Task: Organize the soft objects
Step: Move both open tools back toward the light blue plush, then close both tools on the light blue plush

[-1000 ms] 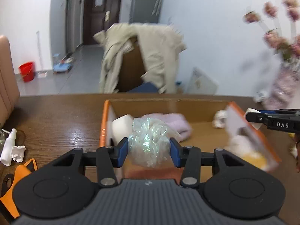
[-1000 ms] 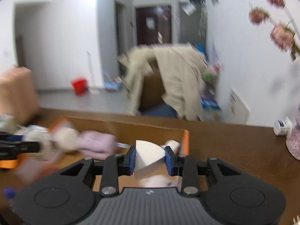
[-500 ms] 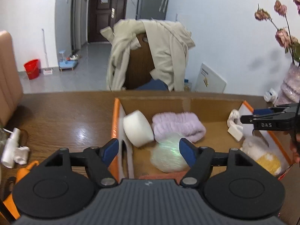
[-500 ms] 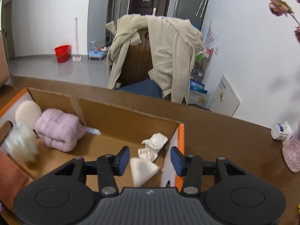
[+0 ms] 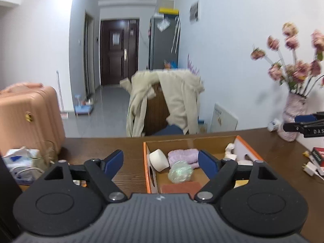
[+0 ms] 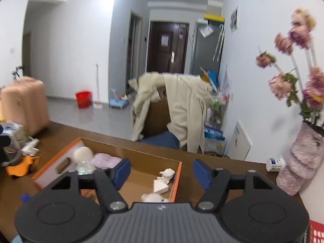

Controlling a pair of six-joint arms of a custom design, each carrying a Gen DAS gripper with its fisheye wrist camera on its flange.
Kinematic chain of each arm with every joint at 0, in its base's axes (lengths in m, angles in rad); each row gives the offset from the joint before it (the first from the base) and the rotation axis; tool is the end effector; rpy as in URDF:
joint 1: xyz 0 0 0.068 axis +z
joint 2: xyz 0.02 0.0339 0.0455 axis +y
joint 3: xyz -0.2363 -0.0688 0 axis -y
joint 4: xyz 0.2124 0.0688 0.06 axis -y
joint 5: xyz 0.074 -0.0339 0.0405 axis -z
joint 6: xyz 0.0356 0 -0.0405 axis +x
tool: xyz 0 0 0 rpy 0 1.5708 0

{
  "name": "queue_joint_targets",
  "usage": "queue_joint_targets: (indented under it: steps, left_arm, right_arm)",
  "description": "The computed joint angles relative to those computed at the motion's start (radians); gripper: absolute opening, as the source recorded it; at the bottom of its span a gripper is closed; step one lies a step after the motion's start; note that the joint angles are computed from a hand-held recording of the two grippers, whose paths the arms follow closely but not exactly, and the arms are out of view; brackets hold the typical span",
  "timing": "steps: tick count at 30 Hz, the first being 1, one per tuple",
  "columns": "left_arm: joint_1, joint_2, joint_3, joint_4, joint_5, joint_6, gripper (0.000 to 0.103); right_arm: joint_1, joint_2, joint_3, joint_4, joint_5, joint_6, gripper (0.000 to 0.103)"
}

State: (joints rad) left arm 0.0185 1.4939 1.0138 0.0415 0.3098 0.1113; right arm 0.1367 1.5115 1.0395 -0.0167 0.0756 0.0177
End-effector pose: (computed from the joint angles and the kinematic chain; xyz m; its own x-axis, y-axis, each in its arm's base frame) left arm 0.3158 -0.0050 0.2584 -0.3933 0.0985 -0.9141 0.3039 0.9523 -0.0281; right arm 0.3165 0.0408 0.2548 -0.4663 -0.0463 -0.8834 -0.0616 0.9979 -0.0198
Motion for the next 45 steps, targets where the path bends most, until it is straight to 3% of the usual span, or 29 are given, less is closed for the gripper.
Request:
queue_joint_targets:
  steps: [6,8,12,14,16,19,23,30,35,38,41,45]
  left_arm:
    - [0.119,-0.458,-0.458,0.077,0.122,-0.041,0.093]
    - [0.16,-0.623,-0.599,0.045,0.168,-0.059,0.095]
    - [0.2,-0.946,-0.787,-0.173,0.211,-0.039,0.095]
    - [0.23,-1.107,-0.837,-0.33,0.234,-0.008,0.096]
    - [0.29,-1.251,-0.87,-0.488,0.272,0.052,0.096]
    - [0.364,-1.33,-0.895,-0.592,0.311,0.138,0.097]
    - [0.349,-1.293,-0.901,-0.533,0.287,0.109,0.097]
    - [0.221,-1.051,-0.951,-0.252,0.194,0.024,0.097]
    - [0.177,-0.597,-0.955,0.165,0.176,-0.026,0.093]
    - [0.164,-0.3,-0.884,0.357,0.173,-0.064,0.083]
    - [0.18,-0.11,-0.81,0.446,0.234,-0.088,0.074]
    - [0.201,0.088,-0.696,0.455,0.354,-0.095,0.055]
  right_arm:
    - [0.135,-0.512,-0.48,0.073,0.039,0.068,0.08]
    - [0.255,-0.683,-0.622,0.055,0.148,0.125,0.081]
    - [0.618,-0.917,-0.828,-0.015,0.467,0.305,0.082]
    - [0.849,-0.951,-0.905,-0.045,0.659,0.448,0.084]
    - [1.057,-0.877,-0.935,-0.081,0.819,0.623,0.084]
    - [1.189,-0.776,-0.936,-0.134,0.867,0.818,0.084]
    - [1.194,-0.684,-0.915,-0.121,0.863,0.887,0.084]
    - [1.081,-0.539,-0.95,0.199,0.722,0.754,0.084]
    - [0.901,-0.299,-0.96,0.563,0.508,0.669,0.082]
    - [0.797,-0.109,-0.912,0.718,0.389,0.641,0.082]
    - [0.713,0.048,-0.837,0.809,0.278,0.616,0.079]
    - [0.618,0.212,-0.715,0.865,0.147,0.585,0.074]
